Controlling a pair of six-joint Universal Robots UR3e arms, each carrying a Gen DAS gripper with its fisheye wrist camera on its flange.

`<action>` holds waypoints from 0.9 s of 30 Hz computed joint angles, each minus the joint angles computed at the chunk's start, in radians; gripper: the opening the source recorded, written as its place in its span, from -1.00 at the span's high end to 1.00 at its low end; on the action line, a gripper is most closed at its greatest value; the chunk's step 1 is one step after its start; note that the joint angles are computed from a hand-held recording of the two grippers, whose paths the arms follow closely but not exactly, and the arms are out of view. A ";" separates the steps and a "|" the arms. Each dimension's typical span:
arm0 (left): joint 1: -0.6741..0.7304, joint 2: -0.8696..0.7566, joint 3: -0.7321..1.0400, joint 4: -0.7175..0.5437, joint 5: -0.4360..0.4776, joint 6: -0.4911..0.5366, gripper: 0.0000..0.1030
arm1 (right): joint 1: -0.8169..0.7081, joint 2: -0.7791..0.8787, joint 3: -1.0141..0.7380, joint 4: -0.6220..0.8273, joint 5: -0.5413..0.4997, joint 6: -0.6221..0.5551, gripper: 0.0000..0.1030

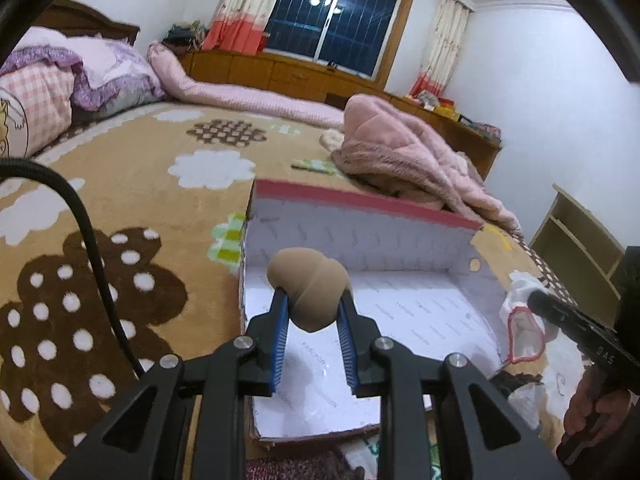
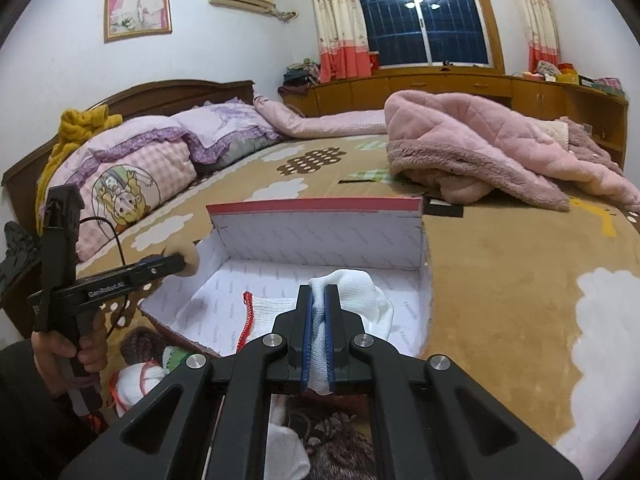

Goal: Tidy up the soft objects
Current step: 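Carry the sponge and sock into the shoebox and open both tools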

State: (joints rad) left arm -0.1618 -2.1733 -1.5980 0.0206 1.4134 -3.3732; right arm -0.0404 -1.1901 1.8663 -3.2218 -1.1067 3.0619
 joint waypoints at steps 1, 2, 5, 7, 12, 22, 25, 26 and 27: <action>0.000 -0.008 0.006 -0.012 -0.003 0.003 0.53 | 0.005 0.013 -0.024 0.025 0.004 -0.006 0.87; -0.004 -0.013 0.009 -0.017 0.001 0.016 0.53 | 0.010 0.020 -0.037 0.043 0.005 -0.012 0.87; -0.029 -0.035 0.050 -0.083 0.043 0.060 0.53 | 0.033 0.054 -0.090 0.088 -0.018 -0.032 0.87; -0.051 -0.055 0.078 -0.108 0.088 0.079 0.53 | 0.044 0.084 -0.133 0.125 -0.033 -0.033 0.87; -0.087 -0.100 0.141 -0.147 0.144 0.129 0.52 | 0.070 0.168 -0.254 0.234 -0.090 -0.036 0.87; -0.125 -0.153 0.167 -0.094 0.219 0.143 0.48 | 0.123 0.236 -0.325 0.251 -0.210 -0.065 0.78; -0.123 -0.152 0.159 -0.084 0.213 0.148 0.44 | 0.140 0.243 -0.317 0.225 -0.249 -0.069 0.68; -0.120 -0.150 0.154 -0.076 0.203 0.149 0.40 | 0.146 0.245 -0.319 0.225 -0.257 -0.076 0.63; -0.115 -0.147 0.145 -0.066 0.187 0.154 0.35 | 0.152 0.246 -0.320 0.225 -0.267 -0.082 0.61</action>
State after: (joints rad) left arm -0.2771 -2.3199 -1.4532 -0.0454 1.6004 -3.2192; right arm 0.1117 -0.9438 1.5463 -2.9972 -1.3733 2.9803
